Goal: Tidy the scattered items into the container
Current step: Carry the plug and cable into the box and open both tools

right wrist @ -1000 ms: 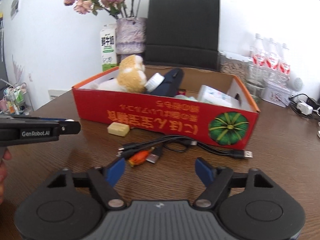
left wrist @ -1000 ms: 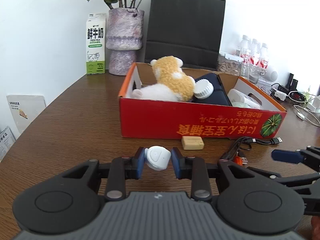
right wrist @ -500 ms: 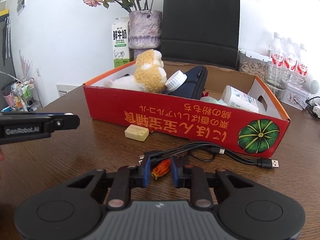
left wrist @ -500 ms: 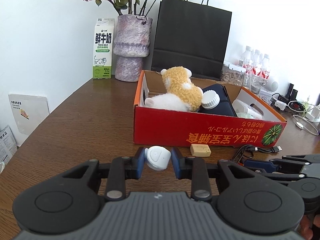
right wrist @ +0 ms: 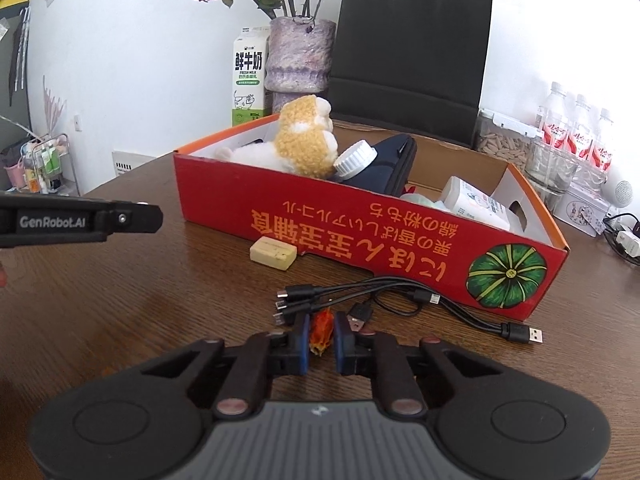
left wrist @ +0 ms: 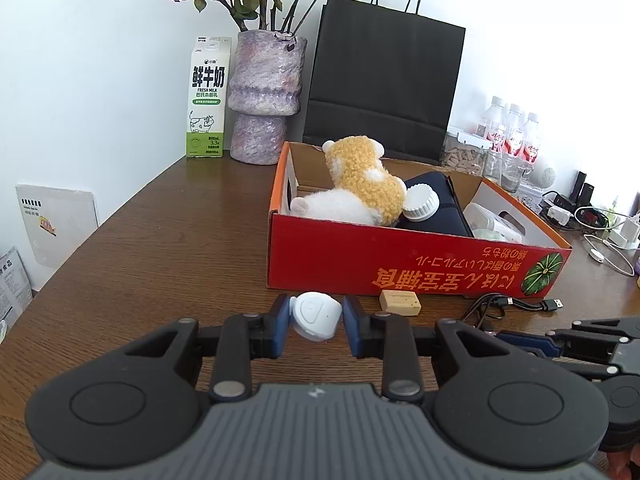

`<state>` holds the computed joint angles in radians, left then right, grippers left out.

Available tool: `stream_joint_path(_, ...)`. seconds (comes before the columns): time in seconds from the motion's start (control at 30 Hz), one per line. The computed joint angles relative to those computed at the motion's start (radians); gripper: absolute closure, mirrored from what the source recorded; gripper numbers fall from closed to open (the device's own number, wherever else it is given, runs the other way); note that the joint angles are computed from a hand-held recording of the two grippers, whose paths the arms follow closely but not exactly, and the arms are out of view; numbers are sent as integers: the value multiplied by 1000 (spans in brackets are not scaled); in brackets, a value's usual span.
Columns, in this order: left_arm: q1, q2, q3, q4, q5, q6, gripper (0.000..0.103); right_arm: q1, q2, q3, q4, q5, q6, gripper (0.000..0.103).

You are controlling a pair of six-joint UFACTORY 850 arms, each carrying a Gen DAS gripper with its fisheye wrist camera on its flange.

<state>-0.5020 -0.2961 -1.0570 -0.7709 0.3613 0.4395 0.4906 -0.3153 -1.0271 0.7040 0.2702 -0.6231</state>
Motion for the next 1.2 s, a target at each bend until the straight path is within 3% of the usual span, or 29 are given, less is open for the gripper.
stream_joint_path(0.77,-24,1,7,0,25,16,74,-63,193,201,-42,95,110,93)
stream_joint_path(0.9,-42,19,12,-17,76,39,74,-76,214,196,-107,131,164,93)
stream_joint_path(1.2,-51,-24,-132,-9,64,85,74,-110,167,78,-272,181,293,93)
